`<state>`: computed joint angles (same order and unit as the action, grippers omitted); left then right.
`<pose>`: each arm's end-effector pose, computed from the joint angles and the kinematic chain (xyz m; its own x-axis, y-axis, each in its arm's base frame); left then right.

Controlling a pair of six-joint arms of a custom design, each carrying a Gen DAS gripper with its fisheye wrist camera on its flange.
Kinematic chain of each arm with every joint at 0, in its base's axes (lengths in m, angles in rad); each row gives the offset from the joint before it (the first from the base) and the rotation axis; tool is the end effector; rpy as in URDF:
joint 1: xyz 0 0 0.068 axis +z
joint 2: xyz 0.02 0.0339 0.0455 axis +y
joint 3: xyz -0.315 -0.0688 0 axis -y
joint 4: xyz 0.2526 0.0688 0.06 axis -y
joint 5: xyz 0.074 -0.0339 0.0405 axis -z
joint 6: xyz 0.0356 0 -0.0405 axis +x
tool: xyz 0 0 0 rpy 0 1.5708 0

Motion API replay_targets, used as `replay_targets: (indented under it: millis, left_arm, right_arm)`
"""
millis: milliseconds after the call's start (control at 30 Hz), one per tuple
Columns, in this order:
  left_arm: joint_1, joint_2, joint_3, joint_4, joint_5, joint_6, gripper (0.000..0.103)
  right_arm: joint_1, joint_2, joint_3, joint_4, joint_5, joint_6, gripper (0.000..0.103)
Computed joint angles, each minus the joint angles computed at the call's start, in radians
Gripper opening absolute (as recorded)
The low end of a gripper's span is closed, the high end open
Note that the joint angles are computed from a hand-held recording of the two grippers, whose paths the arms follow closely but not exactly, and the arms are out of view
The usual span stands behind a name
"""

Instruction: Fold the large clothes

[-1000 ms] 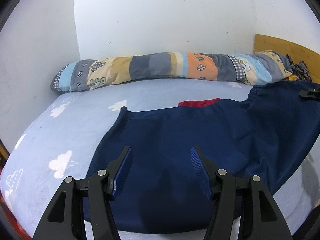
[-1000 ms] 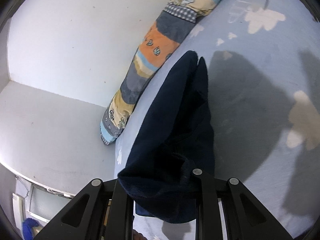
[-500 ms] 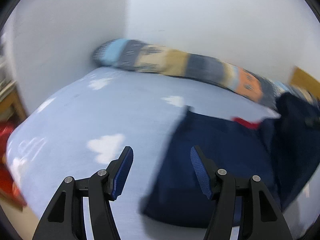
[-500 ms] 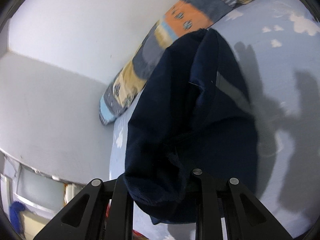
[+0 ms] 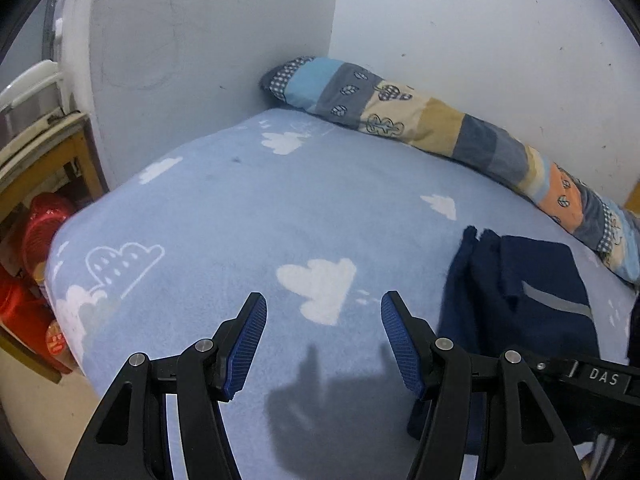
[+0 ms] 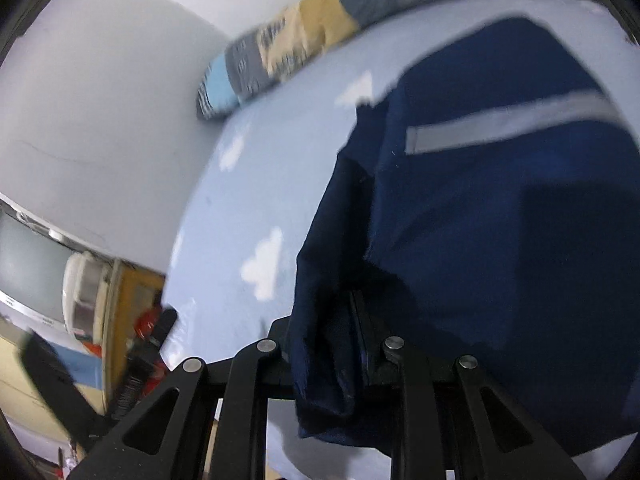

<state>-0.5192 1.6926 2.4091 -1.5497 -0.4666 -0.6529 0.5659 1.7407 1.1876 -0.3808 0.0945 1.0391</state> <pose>0.2515 -0.1253 0.5590 -0.6200 -0.2706 -0.7364 -0.2470 0.9582 -0.1441 0.3266 0.2035 0.2543 -0.7633 0.5317 -0.3669 0.3383 0.8129 0.4741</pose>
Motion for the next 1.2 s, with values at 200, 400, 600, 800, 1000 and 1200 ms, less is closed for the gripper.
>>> replay_targets:
  millis: [200, 400, 600, 800, 1000, 1200]
  left_arm:
    - [0.026, -0.025, -0.043, 0.04, 0.022, 0.012, 0.06]
    - [0.015, 0.004, -0.02, 0.032, 0.043, 0.001, 0.06]
    - [-0.003, 0.028, 0.012, 0.015, 0.033, -0.008, 0.06]
    - [-0.037, 0.024, 0.005, 0.028, 0.025, -0.029, 0.06]
    - [-0.043, -0.012, -0.063, 0.077, 0.023, -0.023, 0.06]
    - [-0.057, 0.004, -0.032, 0.061, 0.02, -0.025, 0.06]
  right_arm:
    - [0.048, -0.017, 0.041, -0.034, 0.066, -0.05, 0.021]
    - [0.07, 0.126, 0.068, -0.061, 0.067, -0.085, 0.021]
    - [0.084, 0.161, 0.113, -0.127, 0.085, -0.125, 0.025]
    - [0.109, 0.189, 0.194, -0.187, 0.064, -0.188, 0.058]
    - [0.093, 0.115, 0.132, -0.126, -0.043, -0.21, 0.058]
    - [0.094, -0.03, 0.065, -0.104, -0.037, -0.224, 0.055]
